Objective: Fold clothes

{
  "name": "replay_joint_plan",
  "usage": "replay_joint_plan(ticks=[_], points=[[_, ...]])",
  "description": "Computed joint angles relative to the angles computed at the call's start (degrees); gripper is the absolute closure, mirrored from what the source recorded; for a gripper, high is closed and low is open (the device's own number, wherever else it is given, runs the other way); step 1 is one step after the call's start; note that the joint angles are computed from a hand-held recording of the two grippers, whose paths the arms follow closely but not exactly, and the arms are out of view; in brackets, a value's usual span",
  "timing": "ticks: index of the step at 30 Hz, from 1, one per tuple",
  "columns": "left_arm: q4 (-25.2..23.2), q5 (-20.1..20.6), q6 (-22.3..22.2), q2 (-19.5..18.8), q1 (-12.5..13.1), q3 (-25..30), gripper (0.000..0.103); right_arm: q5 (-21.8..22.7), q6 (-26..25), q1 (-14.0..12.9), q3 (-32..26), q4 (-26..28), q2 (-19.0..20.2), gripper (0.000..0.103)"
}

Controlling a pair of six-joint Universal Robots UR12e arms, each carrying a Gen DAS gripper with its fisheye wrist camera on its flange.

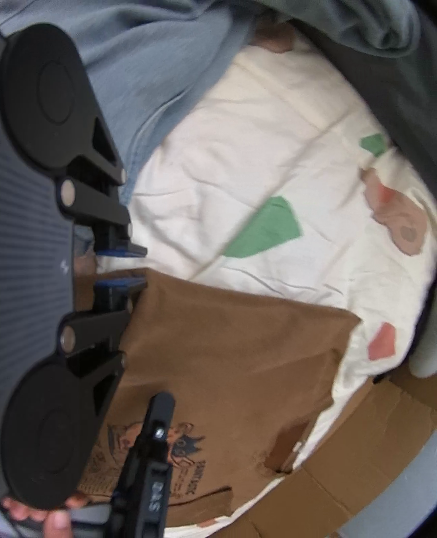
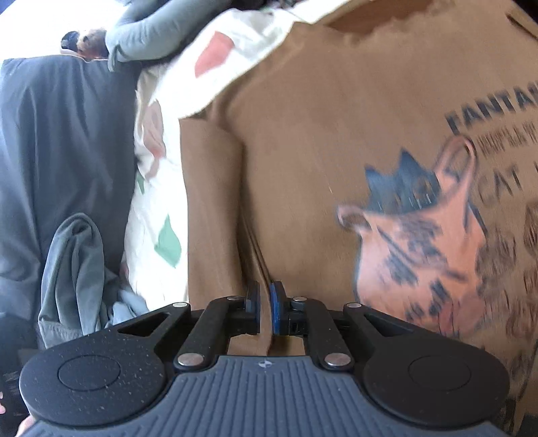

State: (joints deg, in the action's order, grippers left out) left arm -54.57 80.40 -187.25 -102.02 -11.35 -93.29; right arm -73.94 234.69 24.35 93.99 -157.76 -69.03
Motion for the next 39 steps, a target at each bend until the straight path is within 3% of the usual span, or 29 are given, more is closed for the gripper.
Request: replay_joint_plan(ticks=[4,8,16,18,20,22,30,32,35,38,39], points=[[0.62,-0.33,0.97,-1.65,-0.2,2.7,0.084,-1.17,-1.89,-0.17,-1.48,-0.53,1.33,0.081],[2.93,-1.06,1.9,-3.27,-0.64,4.97,0.074,-1.15,-2.28,-0.26,-2.32,-1.49,2.31,0.081],[3.91,-3.2,4.12,-8.41,-3.42,11.35,0.072,-1.44,-0.8,-0.05,-1.8,-2.83,2.56,0.081],[3.93,-3.05,4.95,-9.38,-4.21,12.38,0.058,-0.86,-0.42,-0.06,-1.57,-3.02,2.48,0.079],[4.22,-1.46,5.67,-10.39,-5.18,13.08,0.042,-0.45,-0.7,-0.11,-1.46,-2.78,2.33,0.074],[3.77,0.26,6.72,-11.29,-5.91,13.74,0.042,-0.08,-0.57,-0.23,-1.09,-3.29,2.14,0.07],[-0.47,7.12,8.23,-12.85,-7.18,14.84,0.04,-1.73,2.37,-0.2,0.6,-3.55,0.76,0.069],[-0.49,8.44,8.23,-13.01,-7.26,14.71,0.043,-1.92,2.08,-0.12,0.59,-2.71,0.53,0.069],[-0.66,9.48,8.12,-13.0,-7.24,14.73,0.058,-2.08,2.0,-0.16,0.4,-2.45,0.47,0.069],[-1.01,8.87,7.97,-12.72,-6.85,14.9,0.086,-2.22,2.21,-0.25,0.14,-3.72,0.75,0.07],[-1.15,8.4,7.91,-12.59,-6.66,14.98,0.091,-2.28,2.45,-0.26,0.1,-4.42,0.86,0.07]])
